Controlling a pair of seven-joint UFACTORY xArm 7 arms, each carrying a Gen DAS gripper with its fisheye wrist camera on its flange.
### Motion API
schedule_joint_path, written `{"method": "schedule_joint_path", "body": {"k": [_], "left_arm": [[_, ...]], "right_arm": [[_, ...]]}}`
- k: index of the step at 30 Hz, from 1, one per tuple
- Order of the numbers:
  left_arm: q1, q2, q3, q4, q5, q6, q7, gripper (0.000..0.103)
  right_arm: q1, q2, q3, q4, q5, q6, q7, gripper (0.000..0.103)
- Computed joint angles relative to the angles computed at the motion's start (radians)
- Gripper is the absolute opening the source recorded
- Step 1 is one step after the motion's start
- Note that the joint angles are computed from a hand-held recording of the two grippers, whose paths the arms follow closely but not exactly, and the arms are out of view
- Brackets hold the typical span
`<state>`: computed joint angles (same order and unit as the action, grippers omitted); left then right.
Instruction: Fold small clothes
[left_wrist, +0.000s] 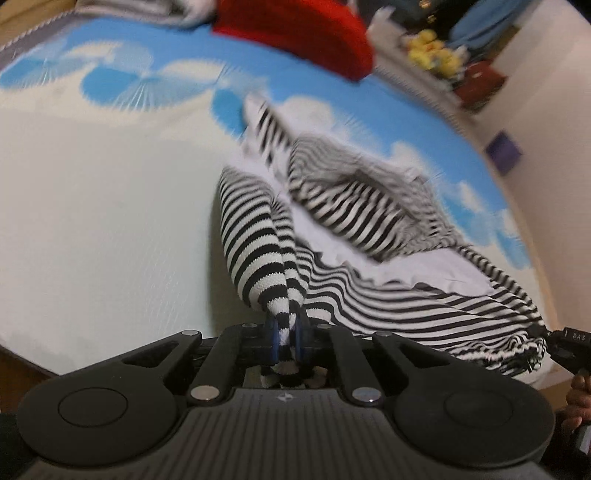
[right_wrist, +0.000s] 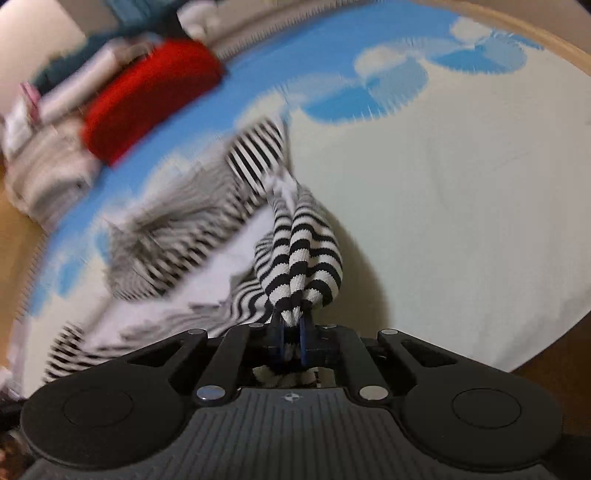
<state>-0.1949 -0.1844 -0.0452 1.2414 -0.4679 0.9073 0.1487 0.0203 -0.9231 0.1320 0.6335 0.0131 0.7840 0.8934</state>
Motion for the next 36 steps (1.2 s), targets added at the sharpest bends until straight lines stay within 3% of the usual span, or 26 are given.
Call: {"method": "schedule_joint_path", "body": {"k": [6,10,15,18,22,24,25,26,28,30,33,36], "left_arm": [[0.017,-0.08,0.084,0.097,-0.143,0.201,0.068,0.008],[0.033,-0.036,0.094,0.155,-0.182,0.267,0.049,0.008],[0.054,0.203,0.029,0.315,-0.108,0.249,-0.003,0.008],[0.064,0.437,-0.014,0.523,-0.045,0.254,-0.076,0.009],[0.083,0.708,-0.04,0.81,0.007,0.31,-0.241,0.02],[0.108,0.729,-0.052,0.825,0.003,0.273,-0.293,0.034],[0.119,0.723,-0.061,0.817,0.002,0.25,-0.302,0.034],[0.132,0.707,-0.074,0.796,-0.004,0.22,-0.285,0.034],[0.151,0.683,-0.103,0.772,-0.007,0.199,-0.187,0.046],[0.153,0.649,-0.115,0.733,0.016,0.197,-0.065,0.069],[0.129,0.602,-0.111,0.672,0.083,0.203,0.083,0.072],[0.112,0.51,-0.104,0.532,0.127,0.18,0.239,0.078]], "right_arm": [[0.026,-0.157,-0.027,0.079,0.035,0.043,-0.019,0.006],[0.026,-0.162,-0.027,0.114,0.038,0.095,-0.05,0.006],[0.015,0.013,-0.089,0.103,0.063,0.047,-0.102,0.006],[0.015,0.216,-0.147,0.15,0.096,-0.029,-0.156,0.006],[-0.008,0.453,-0.17,0.236,0.116,-0.103,-0.209,0.012],[-0.046,0.486,-0.156,0.222,0.114,-0.157,-0.161,0.019],[-0.065,0.481,-0.146,0.206,0.095,-0.182,-0.147,0.02],[-0.084,0.482,-0.137,0.211,0.066,-0.173,-0.139,0.02],[-0.1,0.466,-0.138,0.199,0.032,-0.201,-0.153,0.029],[-0.092,0.456,-0.156,0.188,0.023,-0.231,-0.215,0.035],[-0.049,0.43,-0.18,0.167,0.009,-0.232,-0.391,0.04],[-0.033,0.396,-0.167,0.133,-0.029,-0.22,-0.538,0.045]]}}
